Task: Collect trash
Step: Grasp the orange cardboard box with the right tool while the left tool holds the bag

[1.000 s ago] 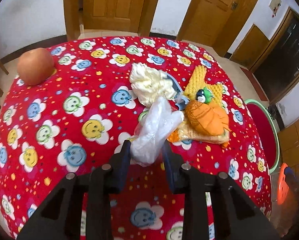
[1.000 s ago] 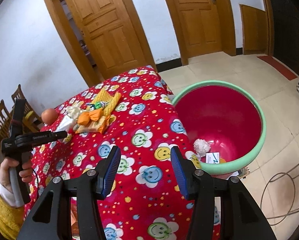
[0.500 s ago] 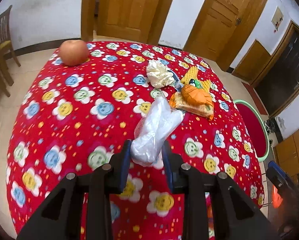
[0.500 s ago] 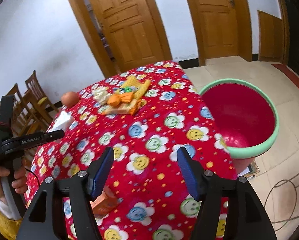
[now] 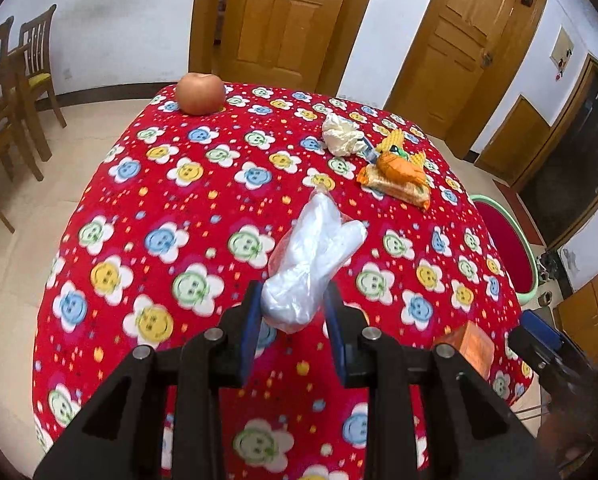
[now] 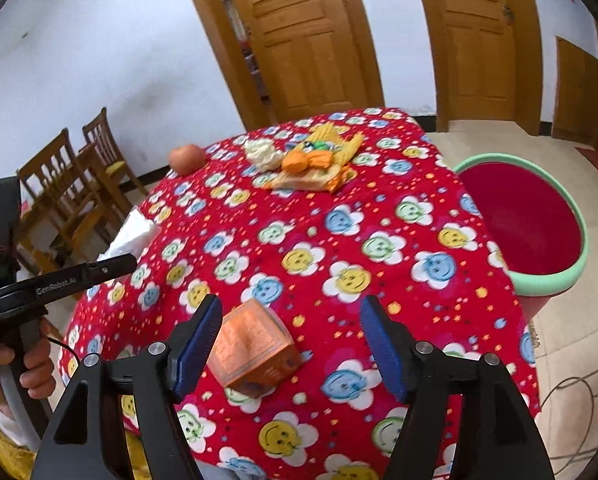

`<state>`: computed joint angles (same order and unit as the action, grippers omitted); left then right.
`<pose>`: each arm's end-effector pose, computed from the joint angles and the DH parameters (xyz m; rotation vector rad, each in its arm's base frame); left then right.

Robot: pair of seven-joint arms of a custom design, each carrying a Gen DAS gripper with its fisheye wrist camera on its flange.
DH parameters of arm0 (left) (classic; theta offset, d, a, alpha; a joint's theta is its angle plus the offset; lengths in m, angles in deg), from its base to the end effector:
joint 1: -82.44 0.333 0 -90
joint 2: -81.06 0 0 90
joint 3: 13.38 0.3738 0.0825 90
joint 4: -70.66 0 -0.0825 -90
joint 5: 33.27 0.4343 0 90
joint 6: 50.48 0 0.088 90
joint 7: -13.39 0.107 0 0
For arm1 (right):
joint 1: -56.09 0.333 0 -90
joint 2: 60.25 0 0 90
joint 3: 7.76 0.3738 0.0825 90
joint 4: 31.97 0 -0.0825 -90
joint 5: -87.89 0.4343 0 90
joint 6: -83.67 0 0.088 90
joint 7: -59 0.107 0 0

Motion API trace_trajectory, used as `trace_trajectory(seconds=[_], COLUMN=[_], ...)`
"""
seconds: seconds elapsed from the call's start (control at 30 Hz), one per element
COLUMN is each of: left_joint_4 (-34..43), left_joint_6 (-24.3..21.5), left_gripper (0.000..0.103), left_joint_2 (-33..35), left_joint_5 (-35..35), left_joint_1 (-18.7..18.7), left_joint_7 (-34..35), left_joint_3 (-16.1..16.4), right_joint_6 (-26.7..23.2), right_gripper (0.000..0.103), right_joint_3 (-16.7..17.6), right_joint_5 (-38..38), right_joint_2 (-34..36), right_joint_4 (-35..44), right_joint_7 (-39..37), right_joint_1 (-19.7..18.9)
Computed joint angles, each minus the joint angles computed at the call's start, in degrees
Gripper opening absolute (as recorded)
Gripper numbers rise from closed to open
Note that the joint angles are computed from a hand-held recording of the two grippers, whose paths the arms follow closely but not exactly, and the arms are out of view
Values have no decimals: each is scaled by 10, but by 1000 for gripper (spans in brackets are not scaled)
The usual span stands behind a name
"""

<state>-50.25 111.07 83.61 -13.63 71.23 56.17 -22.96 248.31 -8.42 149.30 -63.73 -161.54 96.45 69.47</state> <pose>0.5933 -0.2417 0.5003 -2.0609 1.7275 -0.8492 0.5741 0.0786 0.4693 -1.7916 1.4896 -0.3410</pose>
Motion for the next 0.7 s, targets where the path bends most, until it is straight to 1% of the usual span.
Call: trace_trajectory(seconds=[0.27, 0.4, 0.5, 0.7], left_joint_4=[-42, -52, -56, -58], left_joint_6=[15, 20, 23, 28], left_gripper=[30, 30, 30, 30], left_joint_2=[-25, -30, -31, -29], left_joint_5=[-6, -6, -9, -14], left_joint_1=[10, 16, 19, 20], left_joint_7=[-20, -25, -25, -20], left_joint_3=[-7, -11, -13, -16], right_joint_6=[11, 13, 1, 1], right_gripper=[74, 75, 75, 74], right_joint_3=[9, 12, 14, 20], right_joint_5=[-41, -66, -56, -28], right_joint_2=[2, 12, 17, 21], right_joint_4=[-11, -11, -7, -3], right_joint_7=[5, 25, 15, -15], right_joint_1=[12, 12, 10, 8])
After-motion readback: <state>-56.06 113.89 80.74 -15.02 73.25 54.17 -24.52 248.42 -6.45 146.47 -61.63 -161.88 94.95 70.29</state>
